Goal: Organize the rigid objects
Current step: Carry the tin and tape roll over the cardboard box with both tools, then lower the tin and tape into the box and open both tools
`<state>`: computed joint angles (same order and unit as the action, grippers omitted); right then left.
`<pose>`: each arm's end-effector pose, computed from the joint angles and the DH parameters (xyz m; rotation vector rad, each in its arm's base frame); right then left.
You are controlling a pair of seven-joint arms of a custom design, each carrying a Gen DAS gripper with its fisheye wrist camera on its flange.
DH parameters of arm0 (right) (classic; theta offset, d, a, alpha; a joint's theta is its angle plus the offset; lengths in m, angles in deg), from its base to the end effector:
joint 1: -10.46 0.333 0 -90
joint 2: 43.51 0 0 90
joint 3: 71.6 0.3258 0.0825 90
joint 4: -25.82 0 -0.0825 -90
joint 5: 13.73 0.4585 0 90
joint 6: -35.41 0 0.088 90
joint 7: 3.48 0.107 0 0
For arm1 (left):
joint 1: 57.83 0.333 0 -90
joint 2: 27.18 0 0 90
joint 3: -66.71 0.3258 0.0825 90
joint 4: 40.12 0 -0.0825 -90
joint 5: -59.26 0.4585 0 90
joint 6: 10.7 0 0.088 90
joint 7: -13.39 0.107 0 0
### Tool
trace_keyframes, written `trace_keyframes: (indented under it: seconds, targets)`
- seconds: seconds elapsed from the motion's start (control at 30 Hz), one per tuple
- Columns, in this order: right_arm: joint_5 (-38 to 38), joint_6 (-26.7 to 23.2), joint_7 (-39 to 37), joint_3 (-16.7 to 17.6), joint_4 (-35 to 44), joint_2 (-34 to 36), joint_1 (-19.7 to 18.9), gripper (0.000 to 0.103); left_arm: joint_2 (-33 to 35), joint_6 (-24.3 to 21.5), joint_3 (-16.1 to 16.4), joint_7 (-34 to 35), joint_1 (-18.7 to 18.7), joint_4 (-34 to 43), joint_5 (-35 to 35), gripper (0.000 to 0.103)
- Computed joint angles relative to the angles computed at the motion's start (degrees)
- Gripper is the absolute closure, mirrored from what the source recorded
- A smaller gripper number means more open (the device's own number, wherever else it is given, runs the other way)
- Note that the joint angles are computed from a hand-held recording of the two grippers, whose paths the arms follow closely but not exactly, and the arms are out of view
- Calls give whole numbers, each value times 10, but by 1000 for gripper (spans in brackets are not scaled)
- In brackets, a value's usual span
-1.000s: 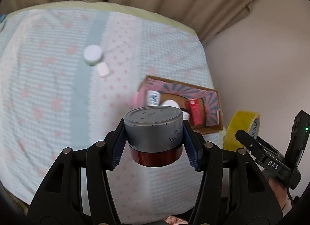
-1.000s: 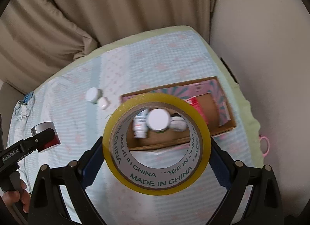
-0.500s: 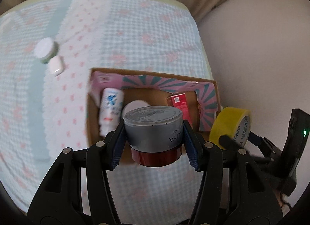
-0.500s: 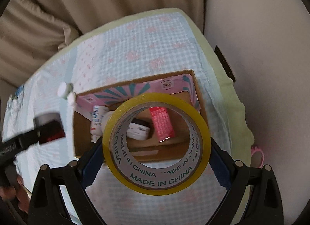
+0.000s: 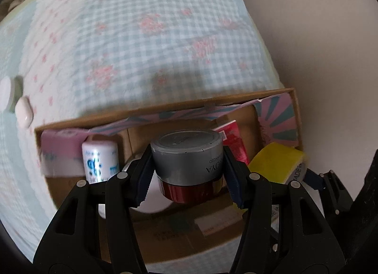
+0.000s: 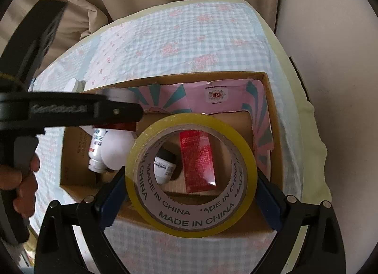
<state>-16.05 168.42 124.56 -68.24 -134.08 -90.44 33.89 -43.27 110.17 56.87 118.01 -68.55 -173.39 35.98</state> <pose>0.3515 0.1737 0.4420 -1.7960 2.1632 -0.2182 0.4907 -0.2051 0.4321 1.6092 -2.4530 0.3756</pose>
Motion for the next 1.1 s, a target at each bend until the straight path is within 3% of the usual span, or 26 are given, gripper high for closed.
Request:
trace_keyframes:
  seconds: [0.27, 0.33, 0.37, 0.5, 0.63, 1.1]
  targets:
    - [-10, 12, -12, 4, -1, 19, -3, 6, 21, 5, -13, 6, -5, 8, 43, 49]
    - [-10, 14, -18, 1, 0, 24, -1, 6, 14, 19, -13, 11, -6, 4, 49, 26]
    - [-5, 15, -27, -5, -2, 25, 3, 6, 6, 28, -12, 18, -8, 0, 49, 2]
    - [-10, 16, -39, 2, -15, 1, 5, 0, -17, 41, -10, 30, -7, -14, 62, 0]
    - [-40, 44, 13, 31, -46, -57, -16, 0, -34, 24, 4, 22, 3, -23, 45, 0]
    - [-75, -16, 61, 42, -23, -85, -6, 0, -138, 8, 27, 20, 31, -75, 35, 0]
